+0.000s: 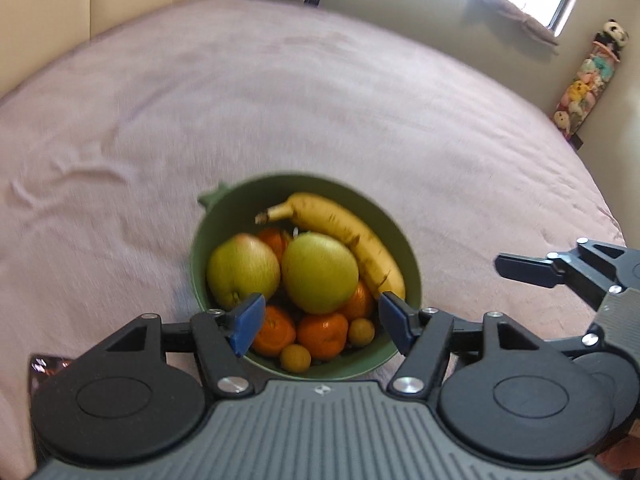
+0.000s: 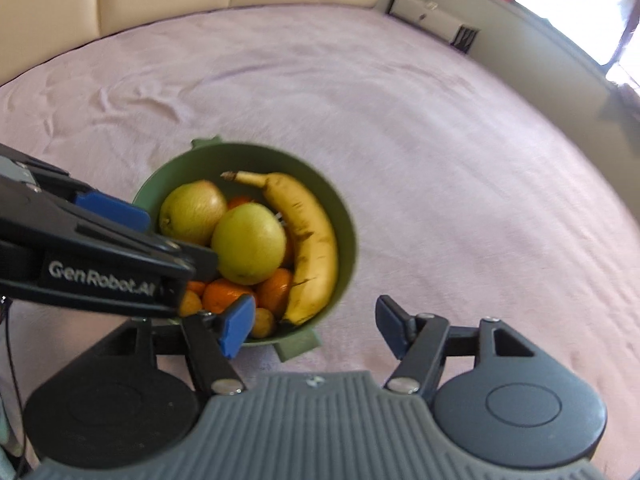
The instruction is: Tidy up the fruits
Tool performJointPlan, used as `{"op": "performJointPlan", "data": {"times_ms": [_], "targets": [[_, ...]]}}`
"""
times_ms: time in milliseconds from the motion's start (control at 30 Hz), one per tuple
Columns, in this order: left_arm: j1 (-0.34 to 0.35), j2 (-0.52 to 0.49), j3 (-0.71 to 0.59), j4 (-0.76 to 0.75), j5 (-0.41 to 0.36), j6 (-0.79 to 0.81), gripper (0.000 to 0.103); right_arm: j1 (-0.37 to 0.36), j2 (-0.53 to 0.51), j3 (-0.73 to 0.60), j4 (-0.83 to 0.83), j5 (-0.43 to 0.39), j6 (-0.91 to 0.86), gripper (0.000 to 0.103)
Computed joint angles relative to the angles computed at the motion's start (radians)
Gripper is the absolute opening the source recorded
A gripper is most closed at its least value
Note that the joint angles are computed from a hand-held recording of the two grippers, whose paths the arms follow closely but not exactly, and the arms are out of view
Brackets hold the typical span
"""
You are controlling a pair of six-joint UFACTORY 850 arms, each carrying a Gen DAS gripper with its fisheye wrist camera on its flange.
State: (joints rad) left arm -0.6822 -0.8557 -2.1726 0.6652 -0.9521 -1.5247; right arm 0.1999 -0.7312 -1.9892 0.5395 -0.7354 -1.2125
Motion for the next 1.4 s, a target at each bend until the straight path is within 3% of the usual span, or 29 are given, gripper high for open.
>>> {"op": "performJointPlan", "data": {"times_ms": [100,300,500,600,833,1033,1400], "targets": [[-0.025,0.002,-0.006,0.078,-0.027,-0.013,0.08,-0.018,0.061,0.081,0.073,0.066,-0.014,0.076],[-0.082,0.005,0.002,0.274,-0.088,-0.059,0.085,-0.055,0.2,0.269,0.25,0.203,-0.043,0.082],[-0.126,0.002,0.009,0.345,-0.153,-0.036,0.087,-0.08,0.329,0.462,0.4,0.355,-0.105,0.086],[-0.145,-0.005,0.011,0.347,-0.181,-0.031,0.087,-0.102,0.367,0.52,0.465,0.364,-0.093,0.086],[-0.158,-0.018,0.012,0.281,-0.16,0.023,0.087,-0.13,0.419,0.606,0.585,0.375,-0.147,0.088],[-0.144,-0.032,0.001,0.186,-0.162,0.016,0.087,-0.139,0.411,0.625,0.527,0.379,-0.08,0.088],[-0.136,-0.095,-0.104,0.15,-0.173,0.071,0.087,-0.142,0.393,0.615,0.49,0.386,-0.014,0.09]]}}
